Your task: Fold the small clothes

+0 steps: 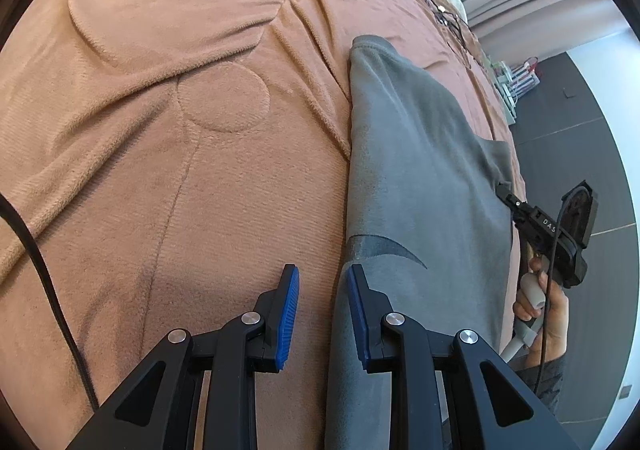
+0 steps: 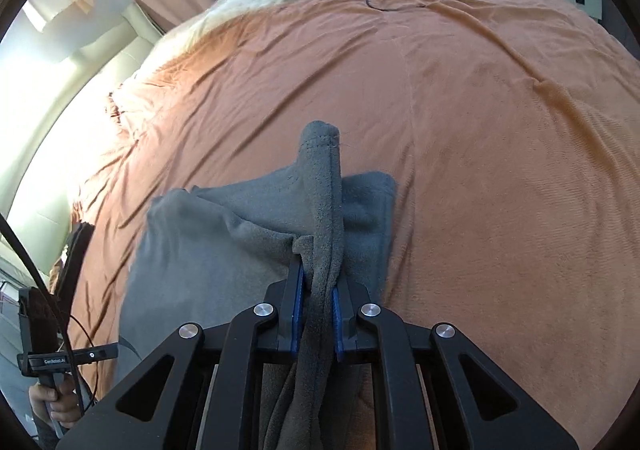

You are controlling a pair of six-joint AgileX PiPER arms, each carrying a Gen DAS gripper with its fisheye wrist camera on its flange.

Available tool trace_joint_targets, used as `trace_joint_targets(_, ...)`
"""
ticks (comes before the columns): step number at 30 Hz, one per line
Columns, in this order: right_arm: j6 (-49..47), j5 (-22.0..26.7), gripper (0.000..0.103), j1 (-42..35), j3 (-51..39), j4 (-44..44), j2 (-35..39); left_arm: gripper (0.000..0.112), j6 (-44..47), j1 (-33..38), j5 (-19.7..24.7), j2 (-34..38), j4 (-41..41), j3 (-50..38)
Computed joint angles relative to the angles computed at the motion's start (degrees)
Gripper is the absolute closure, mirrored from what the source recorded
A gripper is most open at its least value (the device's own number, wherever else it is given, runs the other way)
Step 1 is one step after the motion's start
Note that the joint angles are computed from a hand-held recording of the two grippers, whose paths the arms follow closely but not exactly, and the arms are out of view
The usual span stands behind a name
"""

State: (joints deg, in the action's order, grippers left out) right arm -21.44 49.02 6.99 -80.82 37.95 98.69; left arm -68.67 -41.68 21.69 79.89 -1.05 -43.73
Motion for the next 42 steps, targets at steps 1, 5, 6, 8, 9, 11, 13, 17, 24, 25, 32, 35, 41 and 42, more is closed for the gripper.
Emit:
trace_joint_targets(1,1.2,-0.1,0.095,-0.2,0.3,-0.5,0.4,0.087,0.5,0.1,-0.1,0.1,-0.4,0.1)
trace_joint_targets(5,0.1,1.4,0.094,-2.2,1.0,3.4,1.0,0.087,2.7,0.6,-0.2,0.8,-2.2,-0.3)
trace_joint_targets(6,0.1,1.9,0.094,-2.4,0.9,3.9,1.0,0.087,2.9,0.5,0.1,0.9,-2.1,-0.7)
trace_joint_targets(8,-0.1,3.6,0.092,-3.5,0.4,5.3,0.9,0.087,3.5,0.5,0.3,0.9,-2.6,-0.8)
trace_joint_targets(9,-0.3,4.6,0.091,-4.1,0.3,5.7,0.8,0.087,3.8,0.5,0.3,0.7,-2.8,-0.6)
trace_joint_targets(11,0.8,5.1,0.080,-4.5,0.1,4.5,0.2,0.087,3.7,0.5,0.3,0.7,-2.8,-0.6)
trace_joint_targets(13,1.2,4.4,0.065,-5.1,1.2,3.8,-1.6,0.087,3.8,0.4,0.1,0.6,-3.0,-0.5)
trace_joint_targets(17,-2.6,6.3,0.062,-6.4,4.5,6.9,-4.9,0.087,3.3,-0.2,-0.4,0.8,-2.6,-0.5)
trace_joint_targets(24,-8.2,8.4,0.062,-7.1,10.2,9.5,-7.1,0.087,3.0,-1.9,-0.6,1.7,-2.5,-1.1)
trace_joint_targets(25,-8.6,8.4,0.062,-7.0,10.7,9.3,-7.0,0.087,2.0,-2.6,-0.6,1.9,-1.8,-1.2)
trace_joint_targets(32,-9.0,7.4,0.093,-7.8,13.9,7.7,-9.7,0.087,-3.6,-6.1,-0.5,2.4,2.4,-1.5)
trace_joint_targets(35,-5.7,5.5,0.098,-5.9,14.0,3.6,-12.0,0.087,-6.3,-7.2,-0.4,2.1,4.3,-1.3)
trace_joint_targets(41,1.0,3.9,0.095,-2.3,14.7,-1.8,-14.3,0.087,-12.2,-9.7,-0.4,1.3,8.6,-0.2)
trace_joint_targets(42,2.0,4.6,0.094,-2.0,14.3,-2.6,-14.5,0.087,-13.7,-10.4,-0.4,1.0,9.7,0.1)
